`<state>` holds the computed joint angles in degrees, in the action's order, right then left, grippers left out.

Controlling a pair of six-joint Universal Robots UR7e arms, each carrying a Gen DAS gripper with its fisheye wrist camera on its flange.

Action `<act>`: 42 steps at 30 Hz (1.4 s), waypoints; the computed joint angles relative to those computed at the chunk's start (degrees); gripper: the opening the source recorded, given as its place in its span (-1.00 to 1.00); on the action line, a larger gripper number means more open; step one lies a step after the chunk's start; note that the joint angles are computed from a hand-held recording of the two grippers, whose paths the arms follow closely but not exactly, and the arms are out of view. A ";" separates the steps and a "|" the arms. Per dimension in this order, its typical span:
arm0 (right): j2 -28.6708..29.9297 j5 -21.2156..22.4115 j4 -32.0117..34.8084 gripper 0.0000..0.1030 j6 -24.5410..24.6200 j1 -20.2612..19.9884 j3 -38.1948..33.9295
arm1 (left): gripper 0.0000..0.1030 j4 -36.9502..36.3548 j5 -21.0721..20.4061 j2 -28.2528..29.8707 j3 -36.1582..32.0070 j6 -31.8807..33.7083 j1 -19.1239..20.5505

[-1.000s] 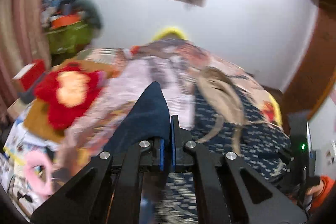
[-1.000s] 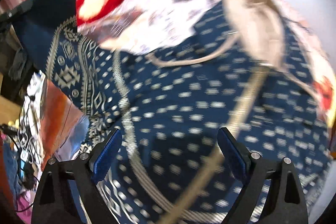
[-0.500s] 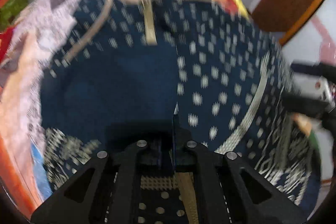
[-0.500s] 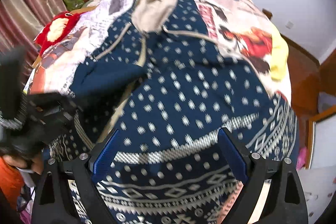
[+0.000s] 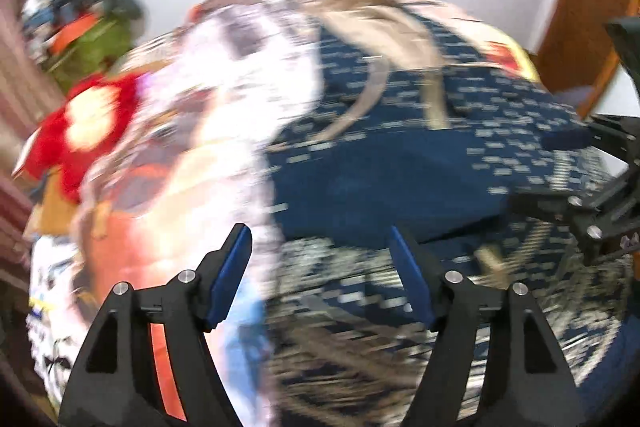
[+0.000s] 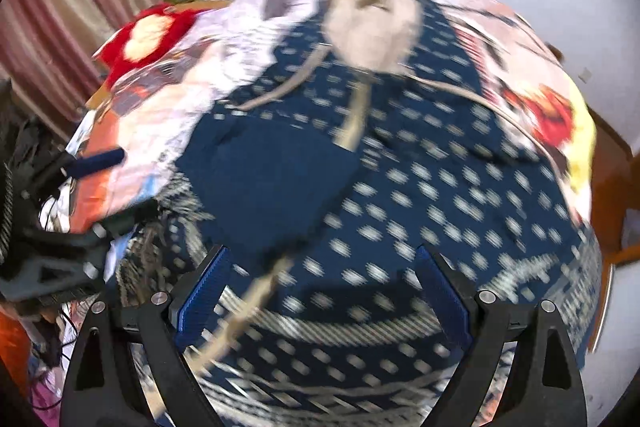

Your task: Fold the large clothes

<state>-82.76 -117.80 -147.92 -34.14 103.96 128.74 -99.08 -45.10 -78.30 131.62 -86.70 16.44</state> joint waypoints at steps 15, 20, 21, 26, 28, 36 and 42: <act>30.18 -8.40 -17.05 0.59 -4.27 9.32 -2.11 | 0.37 -14.14 -8.66 -12.47 17.81 -1.25 4.89; 34.92 -9.25 -25.02 0.22 -7.96 8.84 -2.17 | 0.48 -22.40 -7.51 -6.73 17.63 4.30 6.79; 34.64 -8.29 -25.45 0.02 -8.04 8.57 -1.99 | 0.57 -23.79 -7.25 -5.26 17.37 5.37 7.03; 32.73 -6.76 -24.93 -0.67 -7.70 7.70 -1.70 | 0.59 -22.71 -3.92 0.55 15.00 5.03 7.33; 30.60 -5.22 -23.99 -0.75 -6.20 7.17 -1.23 | 0.58 -21.28 -3.11 1.34 14.02 3.28 7.66; 17.60 0.18 -23.80 -0.81 -4.94 4.56 1.38 | 0.57 -12.95 -1.13 1.71 10.82 -4.77 8.52; 6.06 3.04 -19.90 -0.81 -3.25 0.45 2.23 | 0.57 -6.65 -2.11 2.38 9.10 -10.42 6.70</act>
